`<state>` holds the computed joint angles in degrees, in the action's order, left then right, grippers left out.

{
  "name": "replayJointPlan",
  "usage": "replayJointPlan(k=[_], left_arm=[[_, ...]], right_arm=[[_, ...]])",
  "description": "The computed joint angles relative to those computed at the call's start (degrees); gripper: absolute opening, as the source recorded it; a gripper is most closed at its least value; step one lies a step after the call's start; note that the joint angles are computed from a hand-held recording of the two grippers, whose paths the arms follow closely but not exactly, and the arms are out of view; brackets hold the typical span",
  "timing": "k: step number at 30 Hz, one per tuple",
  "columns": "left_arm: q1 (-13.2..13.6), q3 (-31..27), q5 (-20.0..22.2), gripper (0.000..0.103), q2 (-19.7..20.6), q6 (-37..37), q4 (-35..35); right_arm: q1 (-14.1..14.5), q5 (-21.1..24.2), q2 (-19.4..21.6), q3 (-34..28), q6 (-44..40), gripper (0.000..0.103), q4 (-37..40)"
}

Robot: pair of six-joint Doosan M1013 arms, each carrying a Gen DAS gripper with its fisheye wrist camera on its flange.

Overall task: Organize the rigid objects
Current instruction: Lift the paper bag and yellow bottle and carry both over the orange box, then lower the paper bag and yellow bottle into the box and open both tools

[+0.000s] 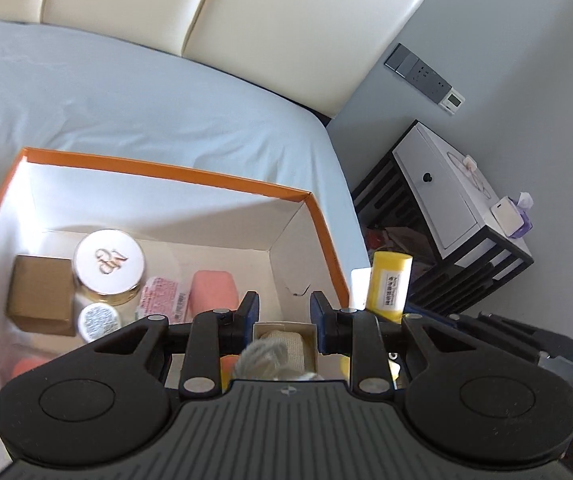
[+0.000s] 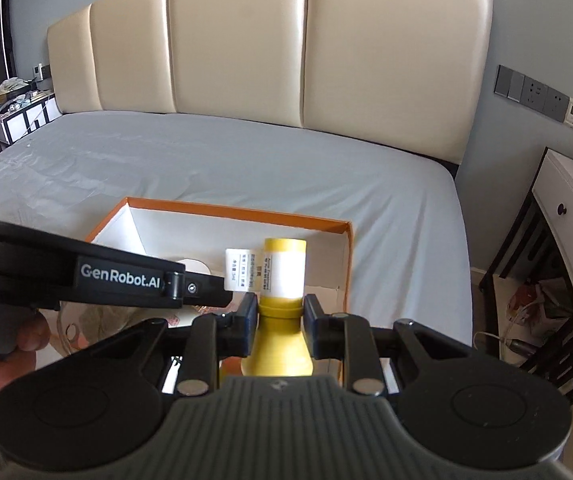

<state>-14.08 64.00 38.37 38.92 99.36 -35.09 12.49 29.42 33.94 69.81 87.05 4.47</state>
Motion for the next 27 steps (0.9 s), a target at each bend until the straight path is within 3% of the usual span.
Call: replayJointPlan(k=[8, 12, 14, 15, 16, 18, 21, 24, 27], left_arm=[[1.21, -4.77, 4.60, 0.030, 4.75, -1.22, -7.21], [1.81, -3.20, 0.17, 0.030, 5.16, 0.59, -16.10], [1.26, -2.94, -2.70, 0.030, 4.79, -3.25, -10.42], [1.10, -3.31, -2.21, 0.023, 5.02, -5.20, -7.84], [1.13, -3.33, -2.04, 0.002, 5.24, -5.01, -8.25], [1.79, -4.56, 1.92, 0.000, 6.48, -3.60, -13.66], [0.83, -5.47, 1.88, 0.000, 6.58, -7.30, -5.82], [0.45, -7.00, 4.92, 0.000, 6.82, -10.93, 0.37], [0.35, -7.25, 6.23, 0.000, 6.79, -12.21, 2.33]], right_arm=[[-1.26, 0.66, 2.90, -3.06, 5.29, 0.023, -0.84], [-2.07, -1.08, 3.36, -3.50, 4.77, 0.023, 2.07], [-2.32, -1.52, 3.52, -3.62, 2.63, 0.023, 4.40], [-2.30, -1.68, 3.55, -3.55, 2.04, 0.023, 4.80], [-2.38, -1.76, 3.68, -3.62, 1.06, 0.023, 5.74], [-2.46, -1.87, 3.88, -3.54, -1.31, 0.023, 8.02], [-2.44, -1.57, 4.21, -3.68, -3.09, 0.023, 9.48], [-2.74, -0.69, 4.34, -3.69, -4.88, 0.023, 11.21], [-3.02, 0.57, 4.41, -3.74, -6.43, 0.023, 13.11]])
